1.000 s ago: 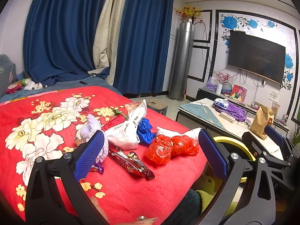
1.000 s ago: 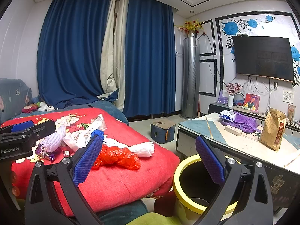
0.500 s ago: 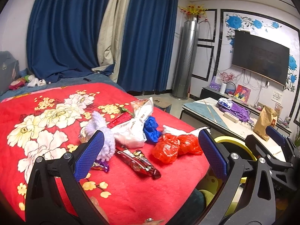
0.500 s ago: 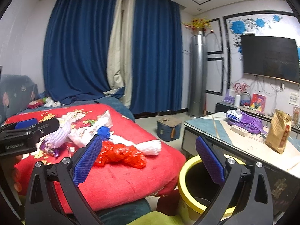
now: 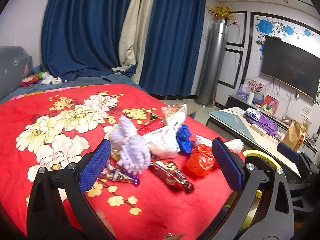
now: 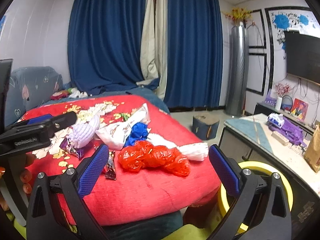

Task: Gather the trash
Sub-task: 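Grasp the white mesh net with the left tool while the right tool grasps the red bag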

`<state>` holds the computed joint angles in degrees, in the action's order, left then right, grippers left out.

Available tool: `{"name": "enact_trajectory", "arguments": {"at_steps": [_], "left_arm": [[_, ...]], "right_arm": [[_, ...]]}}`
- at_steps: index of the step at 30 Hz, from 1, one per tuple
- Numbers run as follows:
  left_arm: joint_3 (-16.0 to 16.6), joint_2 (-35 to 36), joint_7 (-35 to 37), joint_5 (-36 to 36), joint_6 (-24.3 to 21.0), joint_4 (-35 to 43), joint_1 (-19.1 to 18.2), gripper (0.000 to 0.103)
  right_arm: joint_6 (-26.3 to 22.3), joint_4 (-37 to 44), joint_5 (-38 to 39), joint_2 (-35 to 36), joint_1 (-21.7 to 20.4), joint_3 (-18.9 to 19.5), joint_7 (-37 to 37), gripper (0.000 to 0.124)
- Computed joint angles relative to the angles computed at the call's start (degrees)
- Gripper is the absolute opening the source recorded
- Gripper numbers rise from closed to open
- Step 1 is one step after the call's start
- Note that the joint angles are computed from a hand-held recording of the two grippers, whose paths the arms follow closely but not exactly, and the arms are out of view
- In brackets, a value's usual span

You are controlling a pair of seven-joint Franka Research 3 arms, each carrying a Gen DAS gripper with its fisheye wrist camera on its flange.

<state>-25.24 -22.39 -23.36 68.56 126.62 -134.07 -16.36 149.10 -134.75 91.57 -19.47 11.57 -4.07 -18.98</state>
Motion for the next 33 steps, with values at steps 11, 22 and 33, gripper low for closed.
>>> {"name": "enact_trajectory", "arguments": {"at_steps": [11, 22, 33], "left_arm": [[2.3, -3.2, 0.5, -5.3, 1.4, -4.2, 1.2, 0.092], [6.5, -0.6, 11.1, -9.9, 14.7, -3.7, 5.8, 0.092], [6.8, 1.1, 14.8, -14.4, 21.0, -4.3, 8.5, 0.065]], "right_arm": [[6.9, 8.5, -9.0, 10.7, 0.3, 2.5, 13.5, 0.097], [5.5, 13.9, -22.0, 18.0, -1.1, 3.7, 26.3, 0.066], [-1.7, 15.5, -27.4, 20.1, -3.6, 4.0, 31.0, 0.033]]}}
